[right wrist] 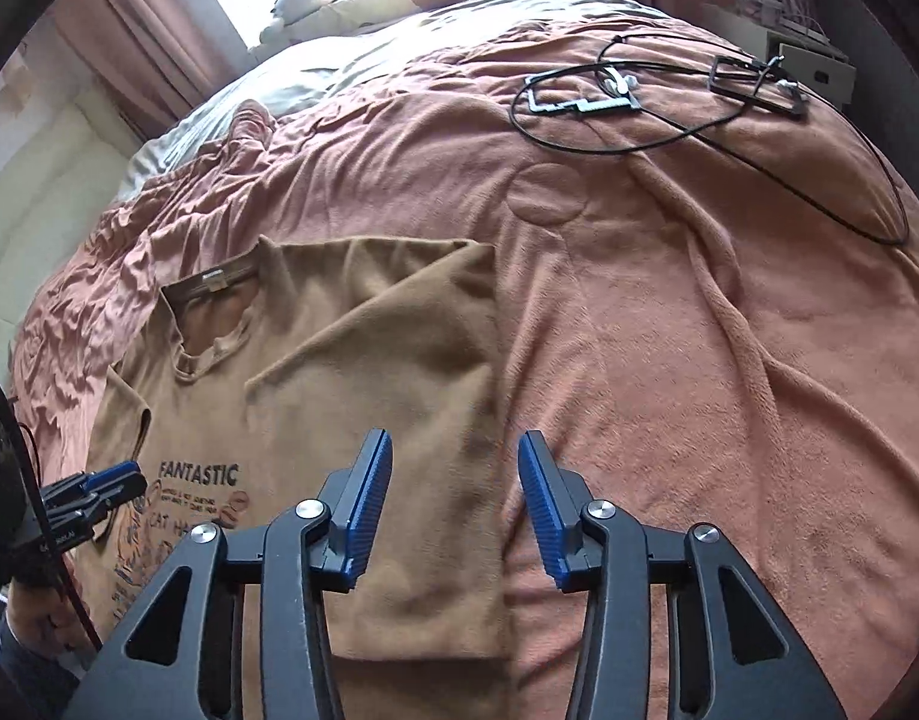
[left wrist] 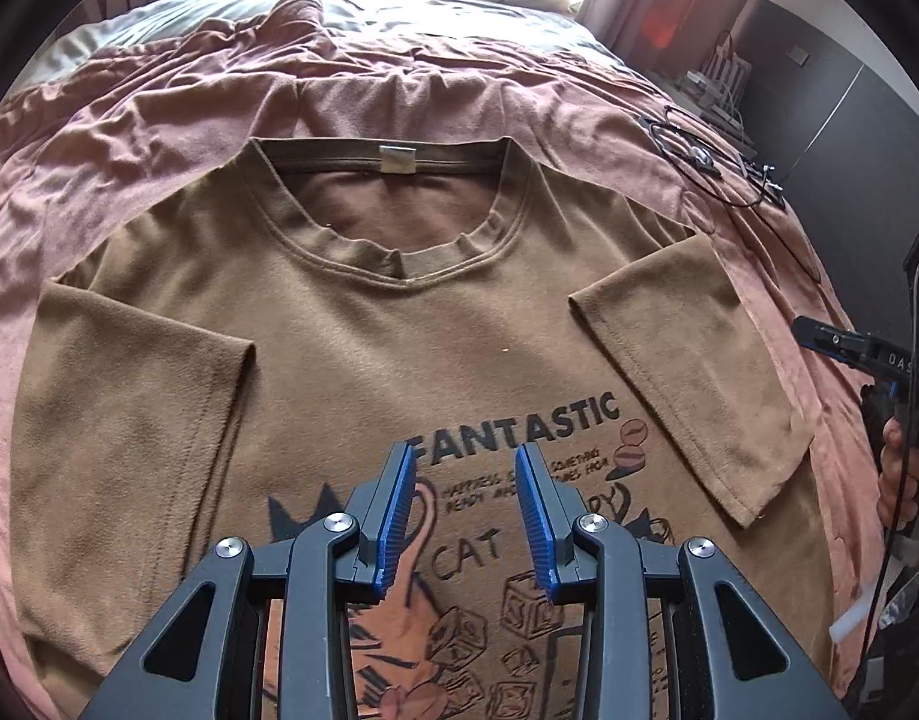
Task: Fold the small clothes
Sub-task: 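Lift right gripper off the folded side and move back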
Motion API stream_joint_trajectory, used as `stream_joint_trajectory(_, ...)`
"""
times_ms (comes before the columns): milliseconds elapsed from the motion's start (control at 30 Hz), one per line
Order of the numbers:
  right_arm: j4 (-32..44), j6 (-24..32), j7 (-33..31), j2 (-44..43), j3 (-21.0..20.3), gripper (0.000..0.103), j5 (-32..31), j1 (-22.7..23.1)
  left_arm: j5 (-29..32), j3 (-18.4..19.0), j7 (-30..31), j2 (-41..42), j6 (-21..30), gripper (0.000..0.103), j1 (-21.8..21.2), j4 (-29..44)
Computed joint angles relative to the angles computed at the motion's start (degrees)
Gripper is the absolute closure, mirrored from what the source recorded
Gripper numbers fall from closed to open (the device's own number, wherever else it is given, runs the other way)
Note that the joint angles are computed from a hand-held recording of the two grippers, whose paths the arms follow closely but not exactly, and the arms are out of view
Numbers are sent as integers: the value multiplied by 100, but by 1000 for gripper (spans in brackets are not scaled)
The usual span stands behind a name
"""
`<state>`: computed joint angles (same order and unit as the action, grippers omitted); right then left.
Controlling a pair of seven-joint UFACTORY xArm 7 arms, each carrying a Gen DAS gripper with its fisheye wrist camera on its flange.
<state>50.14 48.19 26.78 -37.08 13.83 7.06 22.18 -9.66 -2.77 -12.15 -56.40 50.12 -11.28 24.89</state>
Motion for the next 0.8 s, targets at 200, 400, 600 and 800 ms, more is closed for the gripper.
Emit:
stream_joint_trajectory(200, -223, 455, -359, -113, -4, 71, 6, 208, -130, -342, -186, 543, -349, 66, -372, 196)
stream_joint_trajectory(400, -366, 714, -449, -365, 181, 72, -196, 218, -104, -471, -358, 742, -425, 66, -610, 298)
stream_joint_trajectory(600, -604, 980, -308, -885, 53, 72, 137, 312, 16, -454, -476, 461, -100, 66, -635, 241)
stream_joint_trajectory(800, -828, 1229, -66, -1702, 20, 70, 449, 361, 69, -450, -628, -241, 459, 44, -593, 150)
